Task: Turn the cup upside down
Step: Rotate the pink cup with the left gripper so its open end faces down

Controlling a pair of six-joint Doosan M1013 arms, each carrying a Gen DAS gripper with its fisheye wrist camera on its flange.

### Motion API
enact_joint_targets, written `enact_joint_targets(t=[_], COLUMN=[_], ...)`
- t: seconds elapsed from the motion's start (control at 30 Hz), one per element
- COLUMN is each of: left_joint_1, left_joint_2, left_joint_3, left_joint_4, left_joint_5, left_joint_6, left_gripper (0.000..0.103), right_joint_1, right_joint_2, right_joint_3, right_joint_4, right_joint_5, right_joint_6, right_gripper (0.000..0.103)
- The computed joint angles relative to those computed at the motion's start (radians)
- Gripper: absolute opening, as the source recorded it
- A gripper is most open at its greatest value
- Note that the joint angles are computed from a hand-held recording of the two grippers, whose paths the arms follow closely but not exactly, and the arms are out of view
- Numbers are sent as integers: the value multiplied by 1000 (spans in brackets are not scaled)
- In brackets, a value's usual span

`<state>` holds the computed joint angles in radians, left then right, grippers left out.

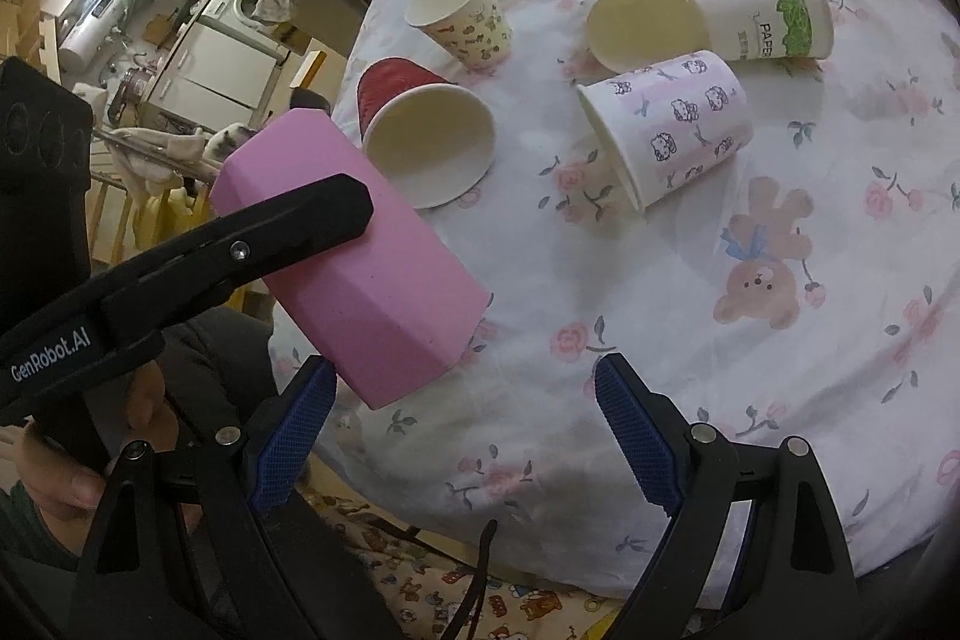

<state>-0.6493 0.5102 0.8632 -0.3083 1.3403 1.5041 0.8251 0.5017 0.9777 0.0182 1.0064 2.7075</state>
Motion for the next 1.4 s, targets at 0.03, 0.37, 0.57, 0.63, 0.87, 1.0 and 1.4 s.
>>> enact_joint_targets(t=[0.03,0.37,0.57,0.63,0.87,1.0,1.4], left_joint_1=[-3,-35,-58,-61,-77,-89,-140], left_joint_2=[-2,5,15,17,30,41,79], left_joint_3=[1,1,-3,-1,-2,-9,-23], left_joint_4=[18,158,213,237,327,335,486], left_joint_5=[-8,-26,-45,-59,-84,-76,-154], left_joint_6=[0,-40,-96,-134,-196,-200,-224], left_gripper=[53,53,53,53,53,53,53], right_joint_1=[0,27,32,25,30,33,26], right_joint_2=[-2,-102,-154,-155,-144,-144,-149], right_joint_3=[2,124,200,207,181,173,185], right_joint_4=[-6,-340,-416,-387,-384,-415,-400], right_joint_5=[-2,34,5,-7,60,80,69], right_joint_6=[6,457,651,656,647,644,652], right_gripper=[90,90,90,90,90,90,90])
